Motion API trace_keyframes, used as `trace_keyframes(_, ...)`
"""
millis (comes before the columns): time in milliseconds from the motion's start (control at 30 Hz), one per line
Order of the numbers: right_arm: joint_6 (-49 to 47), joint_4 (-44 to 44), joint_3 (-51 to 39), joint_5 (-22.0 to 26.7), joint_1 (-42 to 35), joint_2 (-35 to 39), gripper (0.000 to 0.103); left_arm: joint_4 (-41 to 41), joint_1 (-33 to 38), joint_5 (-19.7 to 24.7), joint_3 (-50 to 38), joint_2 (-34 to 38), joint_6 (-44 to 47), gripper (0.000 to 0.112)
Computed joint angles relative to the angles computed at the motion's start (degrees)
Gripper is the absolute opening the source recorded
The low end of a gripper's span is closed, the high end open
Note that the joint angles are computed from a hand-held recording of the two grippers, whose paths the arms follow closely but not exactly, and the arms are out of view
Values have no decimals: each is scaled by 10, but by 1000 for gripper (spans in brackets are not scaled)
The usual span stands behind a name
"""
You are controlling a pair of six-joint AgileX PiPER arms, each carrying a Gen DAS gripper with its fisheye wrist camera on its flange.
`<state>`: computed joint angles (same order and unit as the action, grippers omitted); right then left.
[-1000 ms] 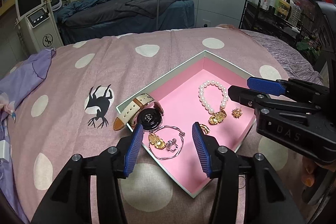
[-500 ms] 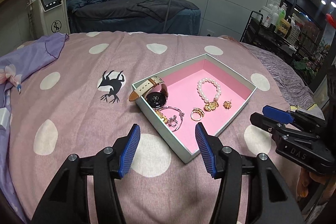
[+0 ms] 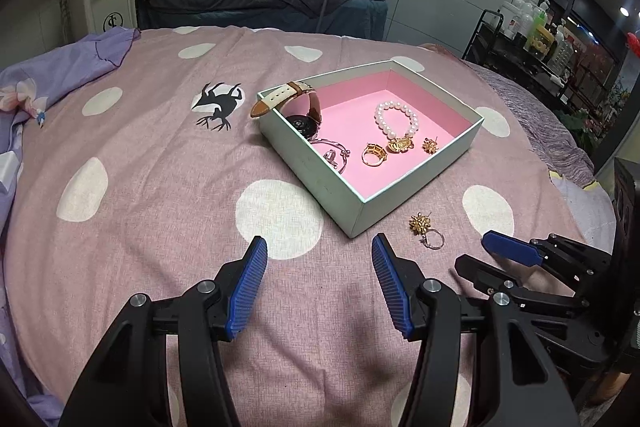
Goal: Organize jewelry
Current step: 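Withdraw both tools toward the gold flower earring and the ring, then grasp the silver ring with the right tool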
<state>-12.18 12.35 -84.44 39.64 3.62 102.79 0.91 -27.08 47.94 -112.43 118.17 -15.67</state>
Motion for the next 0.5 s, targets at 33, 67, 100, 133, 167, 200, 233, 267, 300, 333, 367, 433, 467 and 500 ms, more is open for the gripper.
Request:
trace_keyframes(33,5,-10,2,-5,5,1,43,0,2,-4,9,-5,1,54)
trace_keyframes(67,7,-17,4,-9,10,2,43,2,3,-6,15,-8,0,54)
trace_keyframes(100,8,-22,4,-13,13,4,43,4,4,-8,21,-11,-2,54)
trace_keyframes(133,9,-28,4,-17,18,6,43,3,6,-8,24,-12,-2,54)
trace_keyframes(167,12,-35,2,-19,22,9,43,2,7,-9,28,-13,-3,54)
trace_keyframes(200,14,-43,-2,-20,26,12,43,0,8,-10,32,-14,-3,54)
trace_keyframes(233,17,-51,-7,-20,30,17,43,-2,8,-11,34,-15,-2,54)
trace_keyframes(267,21,-59,-14,-19,34,23,43,-1,8,-12,35,-14,-2,54)
trace_keyframes(300,25,-66,-22,-17,37,28,43,1,6,-12,35,-14,-2,54)
trace_keyframes(333,28,-70,-29,-15,39,33,42,2,4,-12,34,-13,0,54)
trace_keyframes(367,31,-74,-37,-12,41,39,41,1,3,-11,33,-13,1,54)
trace_keyframes(433,36,-80,-48,-9,43,48,31,-2,1,-12,30,-13,7,54)
trace_keyframes(467,36,-79,-51,-9,43,49,28,0,-1,-12,29,-13,8,54)
trace_keyframes(500,31,-74,-53,-8,42,51,22,-1,-2,-11,27,-12,9,54)
